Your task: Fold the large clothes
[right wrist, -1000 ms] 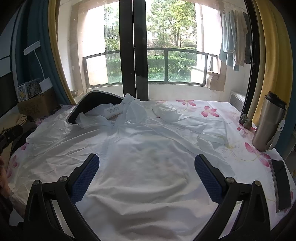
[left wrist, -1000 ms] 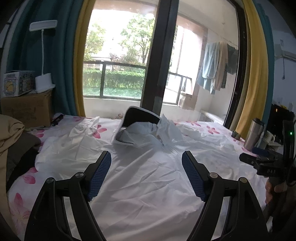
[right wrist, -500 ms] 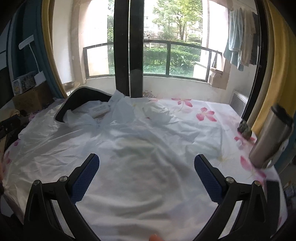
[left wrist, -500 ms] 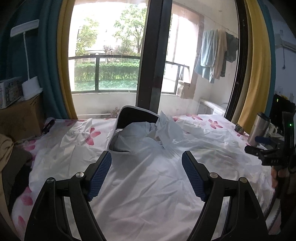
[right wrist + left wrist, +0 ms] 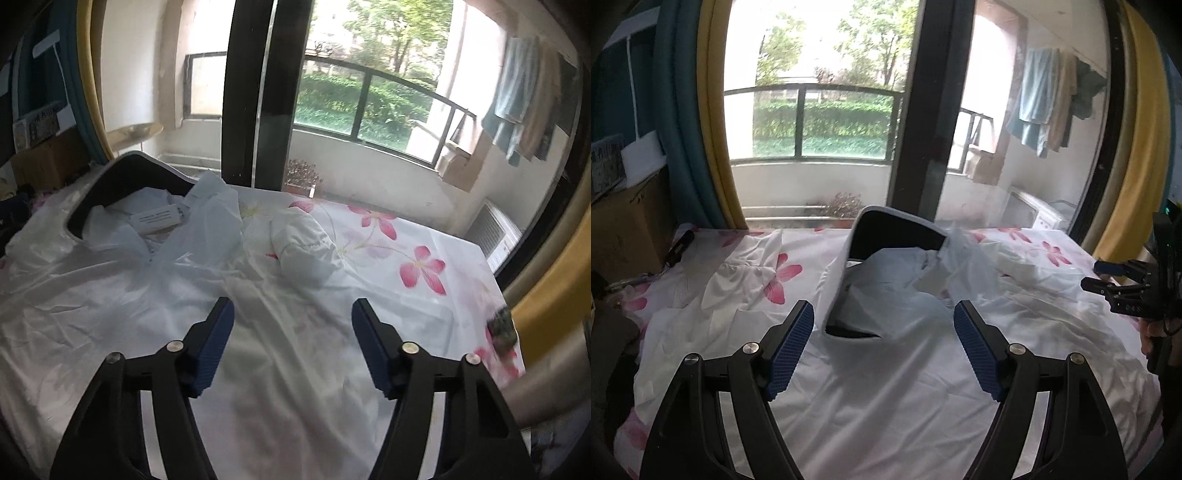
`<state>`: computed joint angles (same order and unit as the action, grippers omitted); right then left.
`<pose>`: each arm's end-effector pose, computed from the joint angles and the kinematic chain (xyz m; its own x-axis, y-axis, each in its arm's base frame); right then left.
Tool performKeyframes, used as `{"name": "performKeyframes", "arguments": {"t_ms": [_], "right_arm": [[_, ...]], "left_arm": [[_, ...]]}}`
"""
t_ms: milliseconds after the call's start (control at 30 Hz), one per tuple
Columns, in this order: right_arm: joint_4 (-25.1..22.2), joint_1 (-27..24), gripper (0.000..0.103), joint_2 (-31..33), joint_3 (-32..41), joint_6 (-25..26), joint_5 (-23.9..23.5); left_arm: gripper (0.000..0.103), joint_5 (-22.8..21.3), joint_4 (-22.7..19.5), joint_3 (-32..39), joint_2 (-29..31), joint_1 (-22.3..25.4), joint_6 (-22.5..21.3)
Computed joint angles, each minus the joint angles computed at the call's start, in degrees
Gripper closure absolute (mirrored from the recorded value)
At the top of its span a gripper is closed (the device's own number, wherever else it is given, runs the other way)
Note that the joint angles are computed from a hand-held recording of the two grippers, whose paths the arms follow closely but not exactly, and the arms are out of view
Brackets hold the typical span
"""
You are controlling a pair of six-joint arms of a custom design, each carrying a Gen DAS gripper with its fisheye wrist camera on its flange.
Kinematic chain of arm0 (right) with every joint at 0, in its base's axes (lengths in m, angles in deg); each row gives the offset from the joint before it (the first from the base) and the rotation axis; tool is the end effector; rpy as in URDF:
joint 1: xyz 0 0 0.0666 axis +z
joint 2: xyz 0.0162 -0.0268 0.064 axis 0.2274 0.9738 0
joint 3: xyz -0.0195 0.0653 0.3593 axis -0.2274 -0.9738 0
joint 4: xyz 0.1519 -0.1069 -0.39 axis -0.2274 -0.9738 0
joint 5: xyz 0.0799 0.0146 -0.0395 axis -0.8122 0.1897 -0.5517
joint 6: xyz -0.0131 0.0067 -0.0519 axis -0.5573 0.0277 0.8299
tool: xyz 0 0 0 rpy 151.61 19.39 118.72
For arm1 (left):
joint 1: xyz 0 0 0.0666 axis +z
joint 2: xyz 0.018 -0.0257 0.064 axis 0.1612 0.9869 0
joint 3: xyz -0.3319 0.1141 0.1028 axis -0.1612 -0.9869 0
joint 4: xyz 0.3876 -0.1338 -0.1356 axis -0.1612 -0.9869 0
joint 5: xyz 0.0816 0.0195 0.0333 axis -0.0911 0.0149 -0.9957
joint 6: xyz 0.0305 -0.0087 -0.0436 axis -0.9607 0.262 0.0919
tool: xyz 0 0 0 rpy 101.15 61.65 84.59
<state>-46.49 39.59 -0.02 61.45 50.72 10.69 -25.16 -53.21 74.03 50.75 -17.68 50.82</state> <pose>0.4444 0.2171 0.3822 -0.5516 -0.3870 -0.7389 -0.4438 0.8862 -0.1328 0.3573 -0.1692 0.4365 -0.5472 -0.1250 -0.8276 -0.0215 0.9906 -0.1354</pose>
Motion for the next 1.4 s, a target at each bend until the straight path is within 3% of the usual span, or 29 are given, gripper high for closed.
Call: {"name": "performKeyframes", "arguments": {"t_ms": [167, 433, 633, 700, 767, 833, 1100, 1400], "right_arm": [[-1.83, -0.35, 0.051, 7.54, 6.22, 4.67, 0.72], [-6.43, -1.17, 0.051, 19.82, 18.38, 7.36, -1.01], [-8.52, -0.80, 0.051, 25.20, 23.33, 8.08, -1.34], [-8.84, -0.87, 0.062, 26.18, 23.82, 7.56, -1.07], [-8.17, -1.15, 0.087, 25.71, 23.21, 7.45, -2.91], [-7.68, -1.05, 0.098, 25.14, 22.77, 7.50, -1.99], [-3.48, -2.05, 0.099, 15.90, 17.40, 5.61, -2.54], [-1.71, -1.14, 0.099, 8.45, 16.91, 1.66, -3.60]], "left_arm": [[0.023, 2.42, 0.03, 0.79, 3.39, 3.08, 0.77], [0.024, 5.22, 0.05, 1.91, 7.38, 5.56, 1.84], [0.024, 5.65, -0.36, 2.33, 9.18, 6.37, 2.62], [0.024, 5.80, -0.71, 2.37, 9.49, 6.58, 2.86], [0.024, 6.01, -0.80, 2.31, 9.56, 6.81, 2.80], [0.024, 6.19, -0.83, 2.34, 9.47, 6.82, 2.86], [0.024, 6.25, 0.39, 1.38, 6.69, 5.91, 2.27], [0.024, 5.98, 1.38, -1.30, 0.37, 4.65, 1.25]]}}
